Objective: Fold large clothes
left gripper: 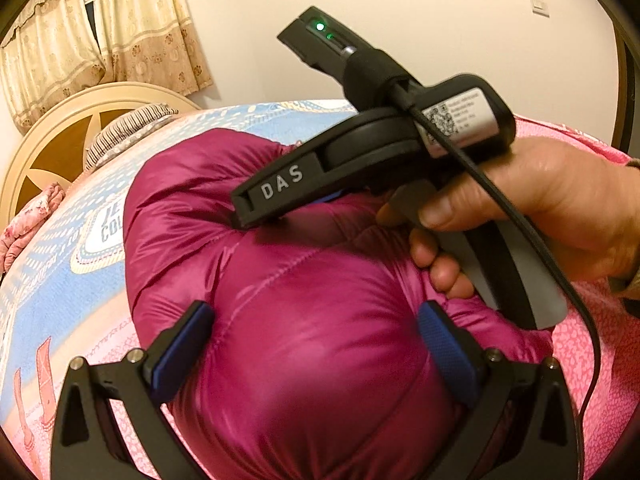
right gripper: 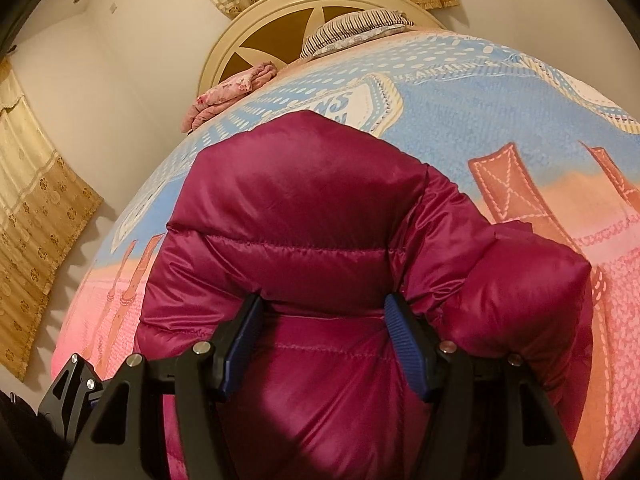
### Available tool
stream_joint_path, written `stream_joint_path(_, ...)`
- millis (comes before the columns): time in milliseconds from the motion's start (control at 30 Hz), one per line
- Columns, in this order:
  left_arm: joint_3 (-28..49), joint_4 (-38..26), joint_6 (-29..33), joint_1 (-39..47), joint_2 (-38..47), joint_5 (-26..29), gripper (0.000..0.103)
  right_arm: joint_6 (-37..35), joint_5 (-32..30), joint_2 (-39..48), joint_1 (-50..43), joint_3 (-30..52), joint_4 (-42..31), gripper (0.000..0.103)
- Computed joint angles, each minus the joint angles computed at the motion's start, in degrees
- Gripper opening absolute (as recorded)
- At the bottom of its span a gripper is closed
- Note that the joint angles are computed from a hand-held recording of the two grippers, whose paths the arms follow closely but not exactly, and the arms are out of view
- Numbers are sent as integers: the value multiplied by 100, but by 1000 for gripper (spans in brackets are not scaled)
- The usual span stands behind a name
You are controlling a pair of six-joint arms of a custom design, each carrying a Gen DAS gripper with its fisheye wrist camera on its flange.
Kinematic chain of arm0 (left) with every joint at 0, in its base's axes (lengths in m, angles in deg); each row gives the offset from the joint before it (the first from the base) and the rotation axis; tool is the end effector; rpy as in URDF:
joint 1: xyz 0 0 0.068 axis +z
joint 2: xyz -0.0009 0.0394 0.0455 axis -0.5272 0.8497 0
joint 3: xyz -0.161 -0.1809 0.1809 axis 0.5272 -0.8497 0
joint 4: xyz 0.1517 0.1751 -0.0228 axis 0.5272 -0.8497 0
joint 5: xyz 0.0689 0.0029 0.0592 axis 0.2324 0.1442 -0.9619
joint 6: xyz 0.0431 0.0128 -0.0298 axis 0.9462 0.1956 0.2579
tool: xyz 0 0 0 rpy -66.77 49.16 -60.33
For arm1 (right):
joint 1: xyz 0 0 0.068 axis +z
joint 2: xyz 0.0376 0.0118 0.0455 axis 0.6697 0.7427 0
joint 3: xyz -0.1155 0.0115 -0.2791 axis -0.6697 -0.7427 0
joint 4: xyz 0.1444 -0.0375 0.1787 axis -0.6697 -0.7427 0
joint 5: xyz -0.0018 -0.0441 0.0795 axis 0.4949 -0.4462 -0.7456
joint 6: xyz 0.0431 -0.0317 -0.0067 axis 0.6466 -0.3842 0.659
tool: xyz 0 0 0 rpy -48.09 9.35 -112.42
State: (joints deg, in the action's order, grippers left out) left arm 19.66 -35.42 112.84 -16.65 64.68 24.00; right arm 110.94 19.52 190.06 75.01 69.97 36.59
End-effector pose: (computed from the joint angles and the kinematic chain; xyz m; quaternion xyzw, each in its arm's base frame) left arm 0.2644 0.0464 0.1380 0.4827 0.7713 -0.1309 0.3936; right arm 0.2809 0.1742 0.0954 0.1023 0.9034 0.1746 0.3780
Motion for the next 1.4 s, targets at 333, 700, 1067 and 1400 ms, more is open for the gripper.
stream_joint_path(333,-17,-3,17,15,-15,1,103,-20,1,50,-11,-22,111,64)
stream_joint_path(700,-42,72,-61,26,-49,-12,103,-39,52,60,12,17,49,64)
stream_joint_path(1067,1640,-2944,1167,1832,84,1443,103,-10,401,-1431,322,-1767,1293,87)
stream_joint_path(1400,3443,-4398,-314,1457,1792,1121,103,303,3,-1667,6,-2811,1456,91)
